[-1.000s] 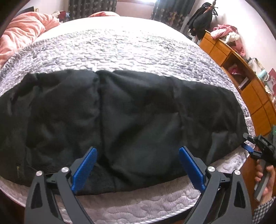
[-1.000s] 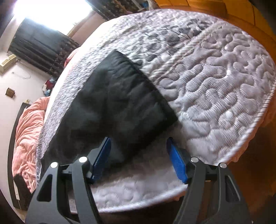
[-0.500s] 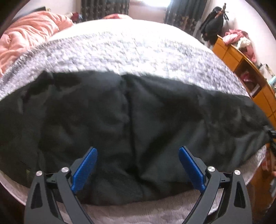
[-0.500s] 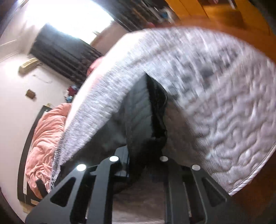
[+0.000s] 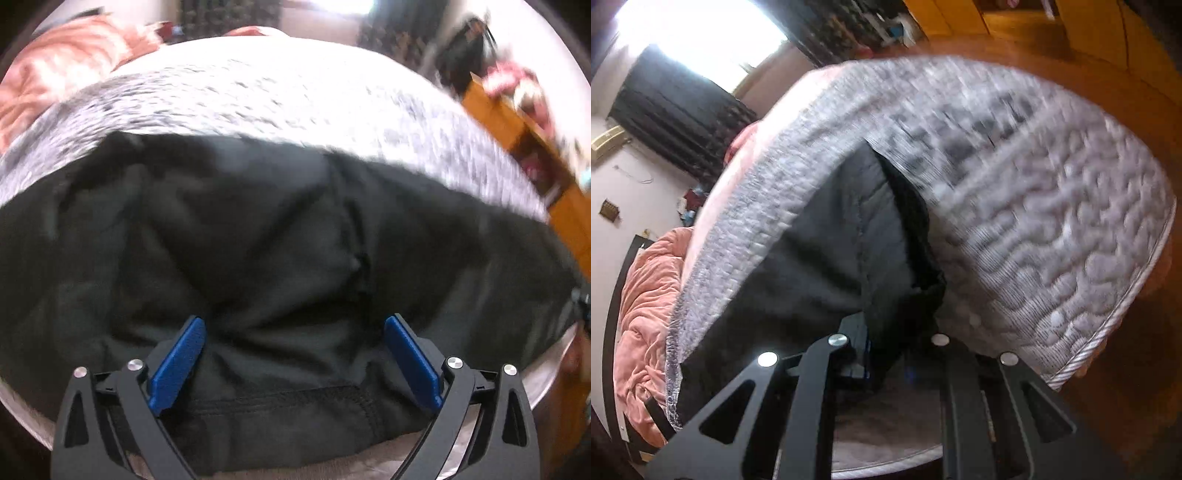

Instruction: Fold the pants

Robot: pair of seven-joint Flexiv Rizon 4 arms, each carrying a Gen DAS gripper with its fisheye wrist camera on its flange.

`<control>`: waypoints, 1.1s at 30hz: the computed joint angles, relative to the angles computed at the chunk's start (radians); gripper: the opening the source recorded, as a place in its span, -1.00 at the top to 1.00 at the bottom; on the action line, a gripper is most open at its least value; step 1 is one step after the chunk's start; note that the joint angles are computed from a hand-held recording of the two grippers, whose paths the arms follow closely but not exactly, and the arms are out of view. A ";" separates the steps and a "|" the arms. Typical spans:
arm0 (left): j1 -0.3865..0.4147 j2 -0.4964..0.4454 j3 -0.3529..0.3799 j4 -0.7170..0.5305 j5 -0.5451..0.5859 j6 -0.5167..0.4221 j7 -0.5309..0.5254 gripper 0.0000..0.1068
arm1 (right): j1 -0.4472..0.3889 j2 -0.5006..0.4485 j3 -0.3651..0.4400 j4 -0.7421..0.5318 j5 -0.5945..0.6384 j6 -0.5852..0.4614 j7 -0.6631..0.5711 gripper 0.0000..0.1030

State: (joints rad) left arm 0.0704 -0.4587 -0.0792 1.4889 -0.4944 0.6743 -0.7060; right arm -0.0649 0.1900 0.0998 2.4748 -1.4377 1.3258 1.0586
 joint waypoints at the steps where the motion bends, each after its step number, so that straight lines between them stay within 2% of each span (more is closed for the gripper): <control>1: 0.010 0.001 -0.001 -0.009 -0.018 -0.006 -0.010 -0.83 | 0.011 0.023 0.013 -0.012 0.034 -0.031 -0.049 0.78; 4: 0.040 0.003 -0.002 -0.037 -0.054 -0.022 -0.005 -0.84 | 0.053 0.046 0.062 -0.084 0.119 -0.124 -0.178 0.78; 9: 0.070 0.003 0.009 -0.049 -0.071 0.013 0.019 -0.85 | 0.140 -0.016 0.109 -0.272 0.181 -0.260 -0.407 0.78; 15: 0.105 -0.031 0.028 -0.100 -0.053 0.005 -0.028 -0.85 | 0.281 -0.186 0.104 -0.518 0.223 -0.350 -0.669 0.78; 18: 0.130 -0.053 0.033 -0.132 -0.050 0.000 -0.054 -0.85 | 0.363 -0.276 0.088 -0.636 0.274 -0.404 -0.813 0.78; 21: 0.152 -0.078 0.035 -0.168 -0.046 -0.004 -0.087 -0.85 | 0.435 -0.368 0.066 -0.743 0.338 -0.416 -0.948 0.77; 26: 0.182 -0.103 0.032 -0.203 -0.046 -0.002 -0.118 -0.85 | 0.518 -0.501 0.031 -0.887 0.460 -0.399 -1.113 0.77; 31: 0.201 -0.124 0.028 -0.237 -0.044 -0.023 -0.143 -0.85 | 0.585 -0.650 0.017 -1.056 0.623 -0.458 -1.301 0.77; 33: 0.208 -0.128 0.025 -0.244 -0.045 -0.034 -0.149 -0.85 | 0.604 -0.685 0.006 -1.093 0.671 -0.477 -1.338 0.77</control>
